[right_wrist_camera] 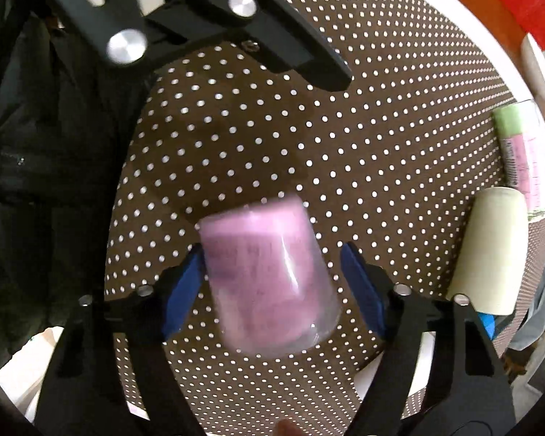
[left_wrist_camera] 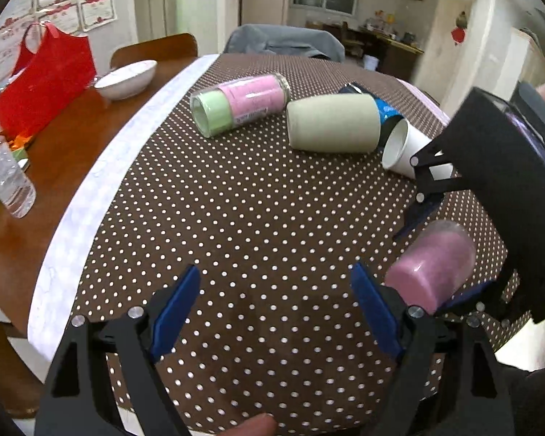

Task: Flip cup upside down
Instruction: 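Rotate the pink cup with the right tool so its base faces up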

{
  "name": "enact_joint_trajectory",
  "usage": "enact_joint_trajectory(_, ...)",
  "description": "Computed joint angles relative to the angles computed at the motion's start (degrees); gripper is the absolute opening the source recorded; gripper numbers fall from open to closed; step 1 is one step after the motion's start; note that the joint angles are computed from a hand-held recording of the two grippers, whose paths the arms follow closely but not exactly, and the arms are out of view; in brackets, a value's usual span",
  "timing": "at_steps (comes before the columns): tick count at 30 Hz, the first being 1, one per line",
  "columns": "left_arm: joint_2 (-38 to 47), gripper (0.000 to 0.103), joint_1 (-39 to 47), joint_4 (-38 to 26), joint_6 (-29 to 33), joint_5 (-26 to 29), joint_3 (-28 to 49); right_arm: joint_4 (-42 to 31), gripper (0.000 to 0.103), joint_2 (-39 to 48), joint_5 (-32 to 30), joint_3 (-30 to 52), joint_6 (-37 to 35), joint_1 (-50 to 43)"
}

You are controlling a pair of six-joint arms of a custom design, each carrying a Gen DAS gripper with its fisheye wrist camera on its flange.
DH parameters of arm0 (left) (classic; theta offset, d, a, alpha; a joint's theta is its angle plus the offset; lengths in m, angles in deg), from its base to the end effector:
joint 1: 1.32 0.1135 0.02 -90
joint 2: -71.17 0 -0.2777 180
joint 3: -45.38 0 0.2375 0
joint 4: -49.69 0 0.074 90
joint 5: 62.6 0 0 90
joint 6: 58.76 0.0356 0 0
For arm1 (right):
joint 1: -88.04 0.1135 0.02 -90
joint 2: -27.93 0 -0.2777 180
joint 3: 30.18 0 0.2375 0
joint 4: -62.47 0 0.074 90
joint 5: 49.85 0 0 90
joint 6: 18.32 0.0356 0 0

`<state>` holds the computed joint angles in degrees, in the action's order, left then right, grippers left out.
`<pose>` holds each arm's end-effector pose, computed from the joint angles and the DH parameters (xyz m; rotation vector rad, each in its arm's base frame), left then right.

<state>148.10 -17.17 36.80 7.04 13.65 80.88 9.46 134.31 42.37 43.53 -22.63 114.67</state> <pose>0.1934 -0.0461 0.1387 -0.2763 2.4646 0.0076 0.2746 0.1361 0.1425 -2.6948 1.5291 -0.1149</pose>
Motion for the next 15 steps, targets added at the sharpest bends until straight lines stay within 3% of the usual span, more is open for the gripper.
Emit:
enact_joint_trajectory(2,1.0,0.084,2.5,2.1,2.6,2.9,-0.6,-0.8,0.06,1.6,1.2,1.5,4.4,0.7)
enact_joint_trajectory(8,4.1,0.084,9.3,3.6,11.0,11.6,1.8,-7.2,0.06,6.6,0.4,9.8,16.4,-1.0)
enact_joint_trajectory(15,8.5,0.084,10.0,4.6,15.7,13.1,5.4,-9.6,0.061,9.1,-0.3,14.1,22.2,-3.1)
